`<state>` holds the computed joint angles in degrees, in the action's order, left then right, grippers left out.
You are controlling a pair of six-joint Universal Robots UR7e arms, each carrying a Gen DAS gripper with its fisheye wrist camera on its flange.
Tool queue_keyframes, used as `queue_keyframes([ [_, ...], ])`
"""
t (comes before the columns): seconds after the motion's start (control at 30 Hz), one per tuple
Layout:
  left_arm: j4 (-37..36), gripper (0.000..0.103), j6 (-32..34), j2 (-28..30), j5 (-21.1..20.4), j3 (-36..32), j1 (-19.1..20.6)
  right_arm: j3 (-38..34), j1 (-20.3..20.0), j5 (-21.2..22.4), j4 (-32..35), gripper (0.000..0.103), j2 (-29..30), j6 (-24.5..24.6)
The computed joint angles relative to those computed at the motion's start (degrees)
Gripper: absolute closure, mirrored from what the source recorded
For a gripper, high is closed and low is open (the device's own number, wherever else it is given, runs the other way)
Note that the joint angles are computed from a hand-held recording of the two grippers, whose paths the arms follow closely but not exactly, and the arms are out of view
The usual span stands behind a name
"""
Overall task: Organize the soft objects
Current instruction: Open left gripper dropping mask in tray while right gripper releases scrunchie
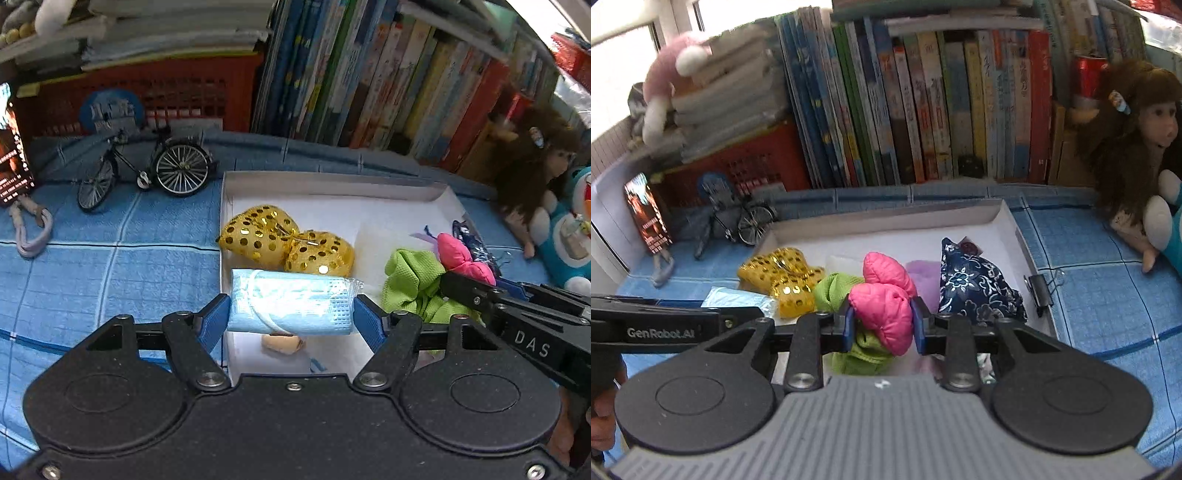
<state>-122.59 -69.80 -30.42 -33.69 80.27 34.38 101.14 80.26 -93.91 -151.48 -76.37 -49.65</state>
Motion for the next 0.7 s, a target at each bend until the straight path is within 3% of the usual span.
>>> queue_keyframes([
  [0.13,-0.8,0.033,0.7,1.0,-1.0,-1.5,1.3,-0.9,1.1,-2.1,-1.6,0.069,1.9,-0.5],
  [0.27,-1.6,0.033,1.3,1.6,-1.0,-2.6,2.3,-1.5,1.3,-1.5,-3.4,0.069,3.2,0.5],
  [0.7,-2.5,0.032,0.6,1.9,-3.2,-2.9,4.0,-2.6,1.9,-6.1,-0.5,0.069,5.2,-0.1],
])
